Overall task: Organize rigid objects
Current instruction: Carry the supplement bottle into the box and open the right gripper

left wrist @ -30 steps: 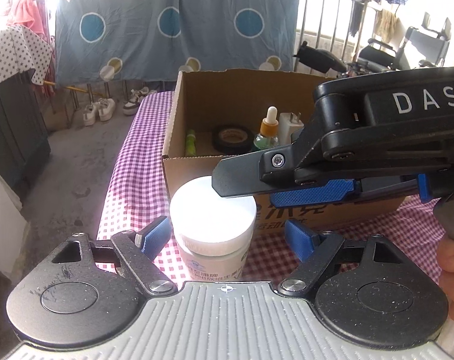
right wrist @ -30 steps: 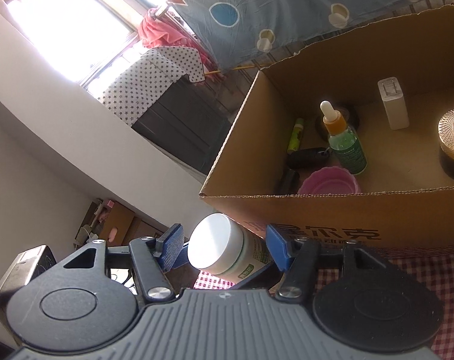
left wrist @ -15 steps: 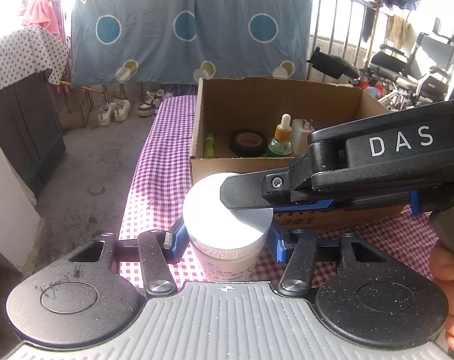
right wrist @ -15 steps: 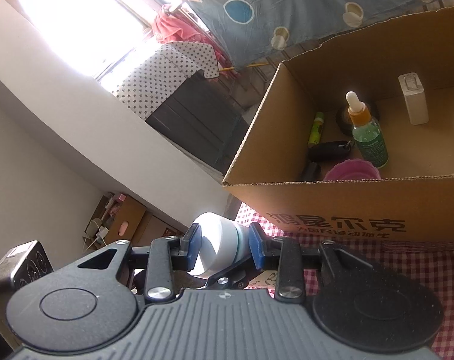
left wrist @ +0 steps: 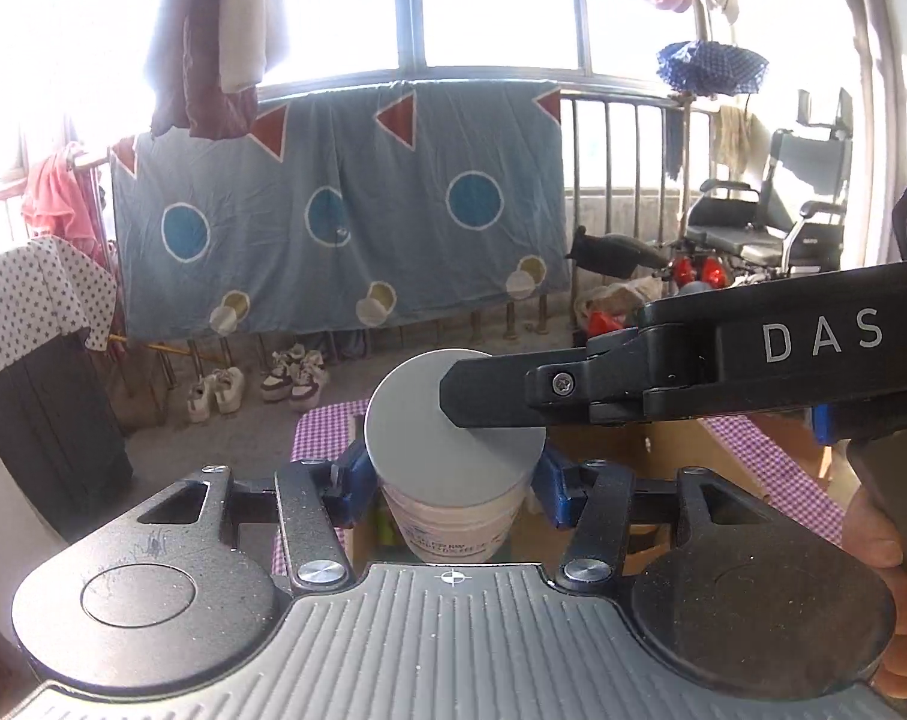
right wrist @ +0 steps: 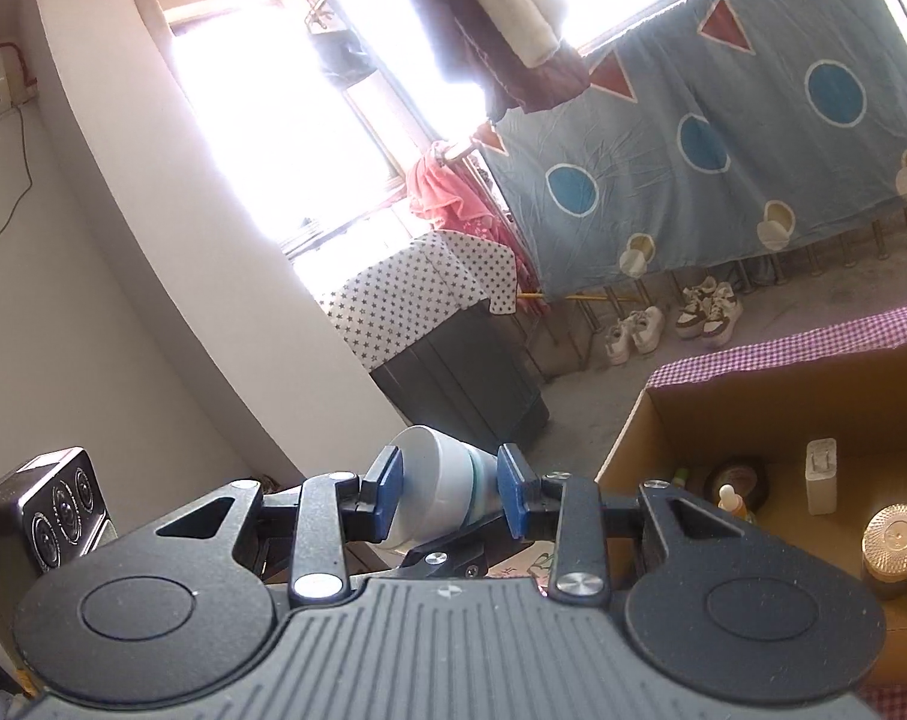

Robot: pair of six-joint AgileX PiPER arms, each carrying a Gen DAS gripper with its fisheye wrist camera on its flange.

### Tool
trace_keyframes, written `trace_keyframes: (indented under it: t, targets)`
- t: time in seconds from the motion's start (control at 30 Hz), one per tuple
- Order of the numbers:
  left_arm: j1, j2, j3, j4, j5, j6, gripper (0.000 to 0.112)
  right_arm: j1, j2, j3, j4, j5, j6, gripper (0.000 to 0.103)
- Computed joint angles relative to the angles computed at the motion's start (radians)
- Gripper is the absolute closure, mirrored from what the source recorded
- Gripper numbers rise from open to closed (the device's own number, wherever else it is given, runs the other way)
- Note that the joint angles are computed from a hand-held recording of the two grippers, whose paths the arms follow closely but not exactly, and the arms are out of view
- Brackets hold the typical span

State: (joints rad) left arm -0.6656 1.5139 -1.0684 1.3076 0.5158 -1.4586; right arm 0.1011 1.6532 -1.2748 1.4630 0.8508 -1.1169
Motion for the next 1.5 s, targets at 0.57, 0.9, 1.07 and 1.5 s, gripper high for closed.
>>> trace_keyframes:
  t: [0.57, 0.9, 1.07, 1.5]
  targets:
    - [0.117, 0.442, -0.353, -0.761, -0.245, 0.712, 0.059, -0.137, 0.279, -0.139, -0.113, -0.079, 0.133, 0.065]
    - [0.156, 0.533, -0.429, -1.096, -0.193, 1.039, 0.059, -0.142, 0.382, -0.183, -0.183, -0.094, 0.177, 0.064]
    - [0.15, 0.538, -0.433, -1.079, -0.189, 1.034, 0.048, -0.133, 0.38, -0.176, -0.198, -0.111, 0.177, 0.061]
    - [0.107, 0.437, -0.327, -0.726, -0.267, 0.696, 0.014, -0.161, 0.191, 0.04, 0.004, -0.175, -0.013, 0.048]
